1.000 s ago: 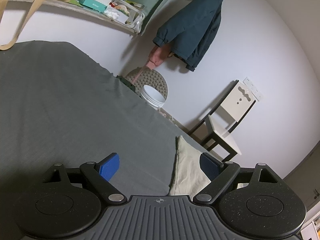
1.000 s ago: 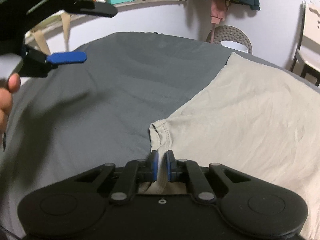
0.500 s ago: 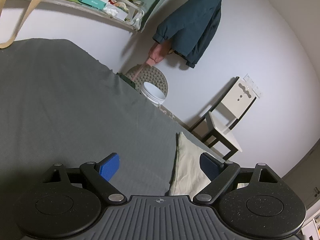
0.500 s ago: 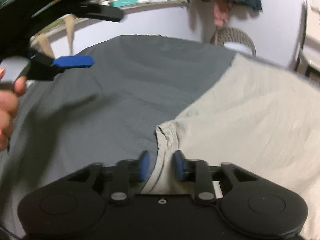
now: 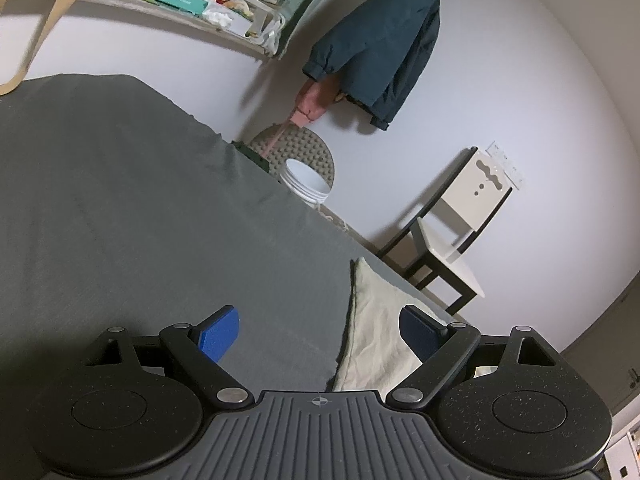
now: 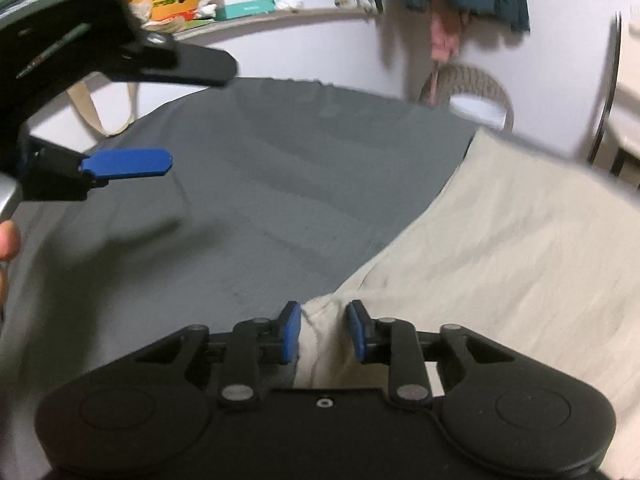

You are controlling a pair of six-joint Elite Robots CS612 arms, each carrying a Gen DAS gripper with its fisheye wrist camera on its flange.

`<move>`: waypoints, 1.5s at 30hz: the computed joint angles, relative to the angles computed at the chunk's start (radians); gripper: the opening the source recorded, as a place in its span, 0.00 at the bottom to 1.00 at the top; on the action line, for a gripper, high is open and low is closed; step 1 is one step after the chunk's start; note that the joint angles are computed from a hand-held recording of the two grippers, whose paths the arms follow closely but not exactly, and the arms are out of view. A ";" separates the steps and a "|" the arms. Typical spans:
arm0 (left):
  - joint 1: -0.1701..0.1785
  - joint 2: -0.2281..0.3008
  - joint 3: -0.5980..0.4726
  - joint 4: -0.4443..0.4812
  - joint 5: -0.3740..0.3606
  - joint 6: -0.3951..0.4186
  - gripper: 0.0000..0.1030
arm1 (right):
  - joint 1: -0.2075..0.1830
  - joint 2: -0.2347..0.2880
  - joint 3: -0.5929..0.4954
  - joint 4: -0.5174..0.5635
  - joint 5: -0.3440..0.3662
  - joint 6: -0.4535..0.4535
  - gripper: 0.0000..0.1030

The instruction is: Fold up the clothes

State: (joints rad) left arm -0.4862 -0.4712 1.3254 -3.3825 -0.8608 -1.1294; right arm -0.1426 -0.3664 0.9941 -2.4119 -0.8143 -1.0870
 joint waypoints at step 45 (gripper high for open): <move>0.004 -0.009 0.005 -0.020 -0.082 -0.010 0.85 | -0.119 -0.232 0.349 -0.025 -0.043 -0.429 0.54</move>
